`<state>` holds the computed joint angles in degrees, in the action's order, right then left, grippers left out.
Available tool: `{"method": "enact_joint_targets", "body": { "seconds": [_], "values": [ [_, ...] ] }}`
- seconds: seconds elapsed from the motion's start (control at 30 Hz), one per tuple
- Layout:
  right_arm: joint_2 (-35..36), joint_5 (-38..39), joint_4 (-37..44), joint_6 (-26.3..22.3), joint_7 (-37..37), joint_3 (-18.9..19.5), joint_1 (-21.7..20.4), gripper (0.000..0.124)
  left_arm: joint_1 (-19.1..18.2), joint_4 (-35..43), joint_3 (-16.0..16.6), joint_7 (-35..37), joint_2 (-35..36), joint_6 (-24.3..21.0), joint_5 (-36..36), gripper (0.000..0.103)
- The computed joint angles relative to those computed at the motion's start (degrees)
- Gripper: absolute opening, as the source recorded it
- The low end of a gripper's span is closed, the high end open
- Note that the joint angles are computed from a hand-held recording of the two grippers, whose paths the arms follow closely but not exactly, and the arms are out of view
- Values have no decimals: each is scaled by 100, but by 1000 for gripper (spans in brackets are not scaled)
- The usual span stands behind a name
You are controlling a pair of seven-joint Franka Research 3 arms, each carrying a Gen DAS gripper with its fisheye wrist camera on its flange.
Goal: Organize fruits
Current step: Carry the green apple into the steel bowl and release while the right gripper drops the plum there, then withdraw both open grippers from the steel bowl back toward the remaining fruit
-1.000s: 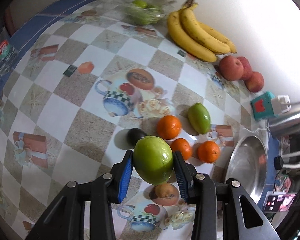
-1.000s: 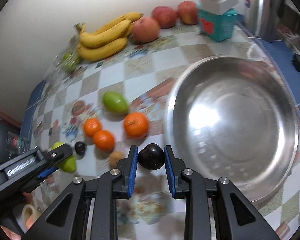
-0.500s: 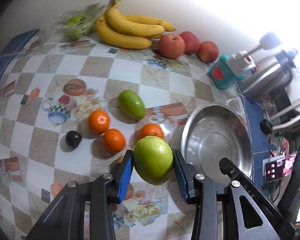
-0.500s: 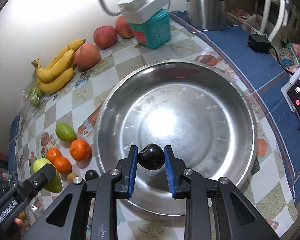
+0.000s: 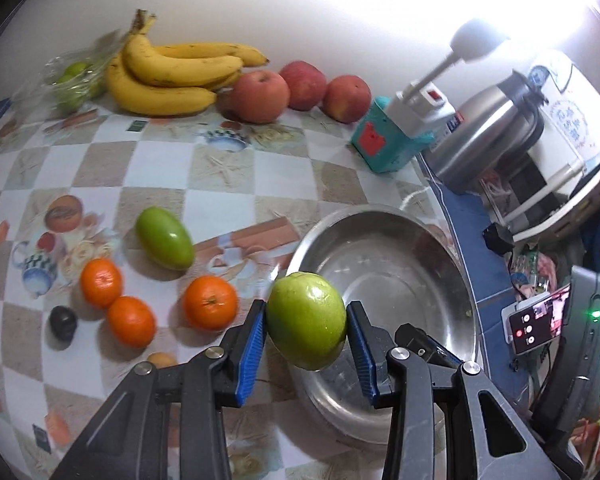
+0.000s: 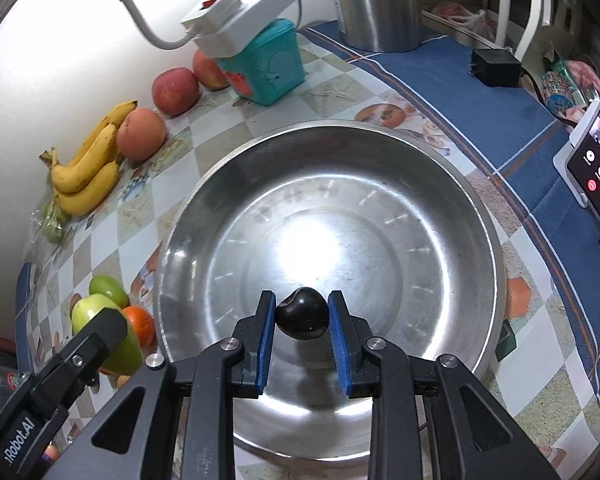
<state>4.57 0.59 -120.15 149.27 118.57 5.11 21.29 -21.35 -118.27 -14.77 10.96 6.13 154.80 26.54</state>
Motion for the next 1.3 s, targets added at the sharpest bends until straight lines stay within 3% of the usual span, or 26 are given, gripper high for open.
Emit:
{"method": "enact_joint_targets", "body": {
  "seconds": [0.33, 0.73, 0.83, 1.1, 1.17, 1.3],
  "values": [
    [67, -128, 55, -150, 165, -55, -31, 28, -131, 529, 55, 305, 548, -190, -14, 43],
    [81, -105, 106, -244, 107, -52, -30, 28, -193, 562, 101, 201, 398, -348, 217, 46],
    [59, -156, 103, -241, 104, -47, -21, 29, -187, 582, 76, 210, 323, -579, 192, 56],
    [-9, -506, 92, -233, 238, -31, 35, 61, -170, 676, 8, 158, 138, -1502, 146, 75],
    [-13, -616, 91, -229, 295, -26, 48, 71, -164, 726, -11, 164, 120, -1877, 103, 81],
    [-17, -788, 92, -272, 361, -16, 69, 72, -153, 735, -28, 59, 40, -2667, 50, 97]
  ]
}}
